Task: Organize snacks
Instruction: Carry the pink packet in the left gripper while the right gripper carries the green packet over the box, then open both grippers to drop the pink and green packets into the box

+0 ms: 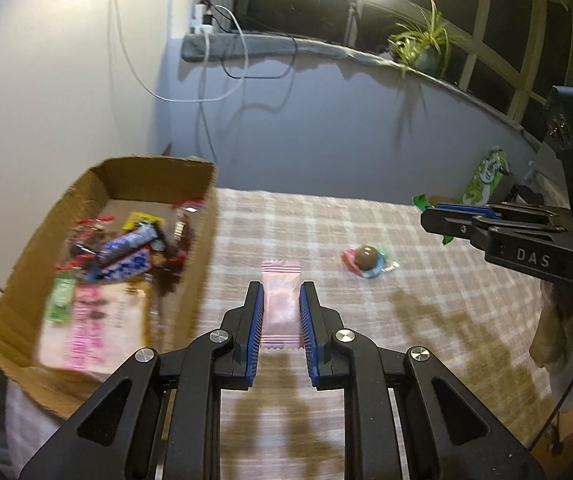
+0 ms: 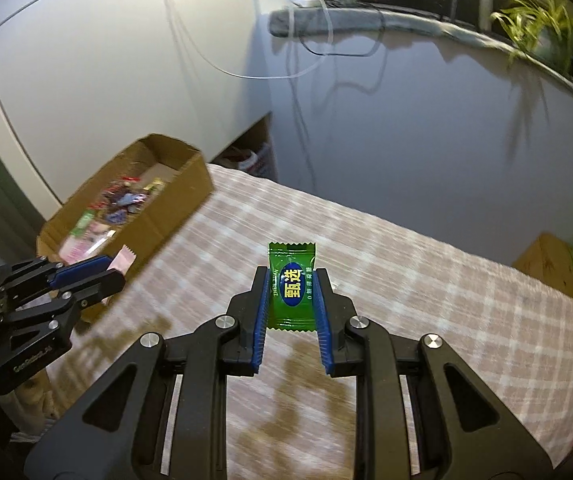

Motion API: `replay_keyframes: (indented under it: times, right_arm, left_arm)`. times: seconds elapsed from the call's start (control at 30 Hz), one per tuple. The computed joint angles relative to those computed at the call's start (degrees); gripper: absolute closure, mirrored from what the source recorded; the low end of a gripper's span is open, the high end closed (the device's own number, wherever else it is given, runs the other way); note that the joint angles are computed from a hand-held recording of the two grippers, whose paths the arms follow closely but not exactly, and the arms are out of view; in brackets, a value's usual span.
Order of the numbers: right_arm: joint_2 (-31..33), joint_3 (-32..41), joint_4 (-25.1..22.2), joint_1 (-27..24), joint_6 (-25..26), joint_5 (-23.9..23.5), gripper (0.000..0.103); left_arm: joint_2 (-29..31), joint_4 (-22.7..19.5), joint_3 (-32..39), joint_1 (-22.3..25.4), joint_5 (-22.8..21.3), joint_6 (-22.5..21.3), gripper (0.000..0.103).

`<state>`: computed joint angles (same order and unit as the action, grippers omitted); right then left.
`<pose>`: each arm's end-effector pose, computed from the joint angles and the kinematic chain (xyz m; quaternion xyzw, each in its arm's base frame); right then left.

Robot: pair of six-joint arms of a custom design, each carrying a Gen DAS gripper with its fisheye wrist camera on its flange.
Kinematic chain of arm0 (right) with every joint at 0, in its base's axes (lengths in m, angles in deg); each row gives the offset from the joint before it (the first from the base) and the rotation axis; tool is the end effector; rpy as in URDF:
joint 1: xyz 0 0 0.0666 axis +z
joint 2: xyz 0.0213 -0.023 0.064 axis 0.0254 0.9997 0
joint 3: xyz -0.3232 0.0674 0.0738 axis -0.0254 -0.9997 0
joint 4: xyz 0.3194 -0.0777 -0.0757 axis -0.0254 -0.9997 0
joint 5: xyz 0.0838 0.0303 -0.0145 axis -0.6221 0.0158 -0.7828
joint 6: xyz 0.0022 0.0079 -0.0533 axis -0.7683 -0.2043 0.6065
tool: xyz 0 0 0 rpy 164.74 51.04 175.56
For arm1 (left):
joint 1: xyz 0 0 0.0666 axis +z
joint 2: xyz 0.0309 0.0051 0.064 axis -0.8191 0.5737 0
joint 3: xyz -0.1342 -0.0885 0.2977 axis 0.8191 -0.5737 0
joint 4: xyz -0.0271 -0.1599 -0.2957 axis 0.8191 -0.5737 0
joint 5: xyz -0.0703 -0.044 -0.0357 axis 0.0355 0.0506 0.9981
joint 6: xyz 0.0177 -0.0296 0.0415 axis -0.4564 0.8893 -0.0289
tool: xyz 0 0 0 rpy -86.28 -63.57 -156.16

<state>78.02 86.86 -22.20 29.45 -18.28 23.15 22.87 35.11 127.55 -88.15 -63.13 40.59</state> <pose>0.3767 0.1926 0.3524 -0.0349 0.9411 0.0561 0.3315 0.3367 -0.2198 0.3202 0.1728 0.9033 -0.1404 0.3668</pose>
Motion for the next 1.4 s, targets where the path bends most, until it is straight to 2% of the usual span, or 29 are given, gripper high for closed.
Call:
replay_keyframes:
  times: [0.57,1.13,1.4]
  right_arm:
    - [11.36,14.60,-0.77,6.01,2.42,-1.32,0.081]
    - [26.05,32.42,-4.57,8.61,4.93,-4.96,0.081]
    - [30.38,37.37,-6.30,8.88,5.39,-6.07,0.081]
  left_arm:
    - [-4.16,0.62,-1.78,7.13,0.00,-1.71,0.086]
    - [-4.03,0.84,-2.34,14.55,1.72,-3.02,0.086]
    - [-3.52,1.10,-2.38,16.51,2.08,-3.35,0.086]
